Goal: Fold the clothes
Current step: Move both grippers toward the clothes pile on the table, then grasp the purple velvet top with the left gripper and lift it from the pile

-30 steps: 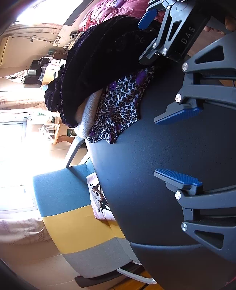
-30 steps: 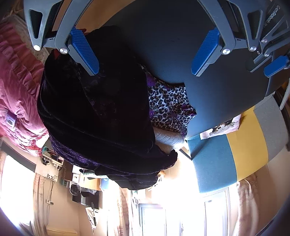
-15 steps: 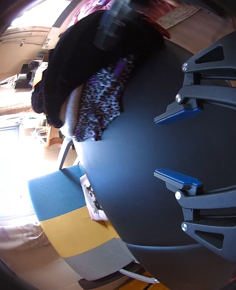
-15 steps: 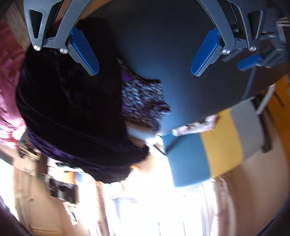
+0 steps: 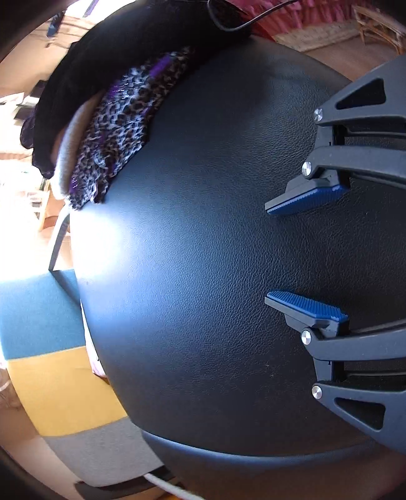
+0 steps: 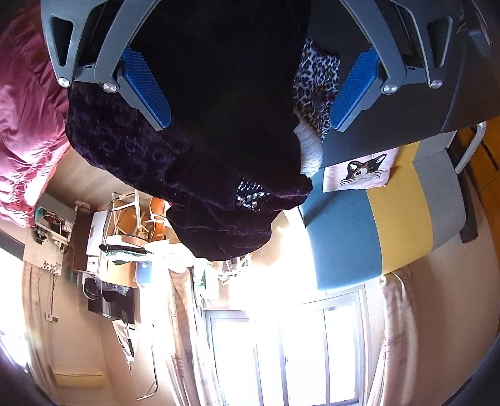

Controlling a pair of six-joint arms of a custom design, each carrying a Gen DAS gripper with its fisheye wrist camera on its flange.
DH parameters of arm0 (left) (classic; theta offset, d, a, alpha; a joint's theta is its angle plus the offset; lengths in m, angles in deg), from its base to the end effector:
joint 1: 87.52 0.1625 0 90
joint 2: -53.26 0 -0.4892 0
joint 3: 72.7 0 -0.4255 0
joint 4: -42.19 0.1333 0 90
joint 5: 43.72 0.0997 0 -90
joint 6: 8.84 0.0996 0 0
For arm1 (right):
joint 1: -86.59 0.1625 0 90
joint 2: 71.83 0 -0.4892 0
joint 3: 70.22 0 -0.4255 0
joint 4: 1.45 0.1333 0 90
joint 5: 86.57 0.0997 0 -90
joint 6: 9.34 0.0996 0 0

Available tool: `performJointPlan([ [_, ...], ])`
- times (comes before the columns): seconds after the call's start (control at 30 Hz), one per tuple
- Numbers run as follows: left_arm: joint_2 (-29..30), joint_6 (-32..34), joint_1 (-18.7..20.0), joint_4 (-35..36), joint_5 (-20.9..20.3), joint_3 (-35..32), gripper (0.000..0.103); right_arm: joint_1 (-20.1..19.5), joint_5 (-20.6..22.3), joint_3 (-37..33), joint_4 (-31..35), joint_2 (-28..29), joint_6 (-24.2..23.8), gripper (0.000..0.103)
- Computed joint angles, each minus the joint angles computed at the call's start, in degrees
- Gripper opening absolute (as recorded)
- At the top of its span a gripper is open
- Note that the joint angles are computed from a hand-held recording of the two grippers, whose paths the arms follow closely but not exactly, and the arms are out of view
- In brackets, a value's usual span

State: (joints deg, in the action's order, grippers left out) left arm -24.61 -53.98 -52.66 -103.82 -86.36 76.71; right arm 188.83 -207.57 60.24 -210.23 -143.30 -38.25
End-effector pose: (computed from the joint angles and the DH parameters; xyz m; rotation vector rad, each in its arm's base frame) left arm -0.1408 -0.3498 0.1455 0.3449 2.3292 -0.5858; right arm 0.1859 -0.4699 0.3049 0.4486 -2.2016 1.1730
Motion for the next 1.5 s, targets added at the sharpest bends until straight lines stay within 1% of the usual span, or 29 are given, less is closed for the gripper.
performJointPlan([
  [0.07,0.14,0.08,0.12,-0.41,0.22,0.14,0.054,-1.40,0.33,-2.88,3.04,1.33,0.94,0.103],
  [0.13,-0.51,0.83,0.32,-1.69,-0.52,0.66,0.060,-2.65,0.55,-5.91,6.37,2.67,1.99,0.103],
  [0.17,-0.54,1.14,0.24,-2.13,-0.68,0.87,0.062,-3.69,2.13,-6.76,10.55,2.50,4.92,0.103],
  [0.2,-0.56,1.47,0.15,-2.56,-0.77,1.11,0.063,-4.94,4.57,-7.47,16.05,1.95,8.73,0.103],
  [0.23,-0.58,1.97,0.28,-3.10,-0.96,1.14,0.064,-6.29,8.84,-7.15,21.16,0.68,12.50,0.103],
  [0.27,-0.59,2.50,0.49,-3.66,-1.18,1.11,0.065,-7.70,14.84,-5.85,24.68,-0.82,14.87,0.103],
  [0.3,-0.60,3.04,0.69,-4.22,-1.41,1.08,0.067,-8.86,20.38,-3.93,25.80,-2.00,14.84,0.103],
  [0.37,-0.03,4.10,1.00,-5.22,-1.90,0.79,0.072,-10.35,28.03,0.15,26.27,-3.73,13.05,0.103],
  [0.43,0.65,4.25,0.64,-4.11,-1.63,0.34,0.078,-12.07,33.61,4.07,26.84,-5.08,11.87,0.103],
  [0.5,0.18,3.78,0.63,-2.14,-2.10,-0.12,0.081,-13.17,34.53,8.16,23.53,-5.41,10.76,0.103],
  [0.57,-0.61,2.51,1.30,0.90,-3.18,-1.45,0.079,-14.83,36.31,11.96,19.26,-5.96,10.36,0.103],
  [0.6,-0.99,1.45,1.73,2.84,-3.80,-2.41,0.076,-15.74,37.35,13.75,17.33,-6.42,10.19,0.103],
  [0.63,-1.15,1.21,1.99,3.51,-4.24,-3.18,0.068,-16.42,37.89,15.30,15.25,-6.79,9.86,0.103],
  [0.67,-0.96,1.78,1.87,2.78,-4.11,-3.84,0.066,-17.15,38.59,16.74,13.42,-7.35,9.44,0.103],
  [0.7,-0.66,3.33,1.59,1.17,-4.27,-4.66,0.066,-17.98,39.48,17.89,12.12,-7.94,9.09,0.103],
  [0.73,-0.31,5.13,1.32,-0.65,-4.60,-5.56,0.066,-18.40,39.83,18.77,11.14,-8.47,8.84,0.103],
  [0.77,0.33,7.56,1.40,-3.39,-6.24,-6.74,0.066,-18.63,39.94,19.58,10.23,-9.00,8.61,0.103],
  [0.83,1.89,12.25,1.87,-8.79,-10.63,-9.45,0.066,-19.08,39.08,21.26,8.30,-10.53,8.03,0.103],
  [0.9,3.96,14.95,2.63,-11.46,-14.98,-12.61,0.066,-19.36,37.81,22.16,7.45,-12.10,7.58,0.103],
  [0.97,6.58,16.04,2.96,-12.94,-18.52,-15.78,0.066,-18.74,35.48,22.12,7.40,-13.71,6.93,0.103],
  [1.0,8.26,16.82,3.38,-13.78,-20.91,-17.70,0.066,-18.30,34.25,21.99,7.46,-14.42,6.34,0.103],
  [1.07,11.71,17.64,3.57,-14.47,-23.75,-21.12,0.066,-16.75,30.73,21.16,8.42,-15.62,4.72,0.103],
  [1.13,14.95,18.09,3.57,-13.90,-25.16,-24.40,0.066,-14.79,26.37,20.34,8.46,-16.07,2.51,0.103],
  [1.17,16.23,18.13,3.60,-13.23,-25.58,-25.72,0.066,-14.33,24.86,20.12,8.34,-16.12,1.42,0.103],
  [1.2,17.49,18.16,3.64,-12.53,-26.00,-27.06,0.066,-14.41,24.40,20.06,8.43,-16.04,0.85,0.103],
  [1.3,21.53,17.92,3.92,-10.07,-25.41,-30.89,0.066,-15.28,24.16,19.94,9.14,-15.76,-0.22,0.103],
  [1.37,22.91,17.28,4.55,-8.93,-26.02,-32.31,0.066,-16.31,24.88,20.30,8.52,-15.72,-0.48,0.103],
  [1.47,24.05,15.36,5.38,-9.08,-27.48,-33.38,0.065,-16.33,25.52,21.06,6.43,-15.34,-0.64,0.103],
  [1.5,24.29,14.94,5.49,-9.67,-27.50,-33.48,0.060,-16.27,25.44,21.13,6.06,-15.39,-0.97,0.103],
])
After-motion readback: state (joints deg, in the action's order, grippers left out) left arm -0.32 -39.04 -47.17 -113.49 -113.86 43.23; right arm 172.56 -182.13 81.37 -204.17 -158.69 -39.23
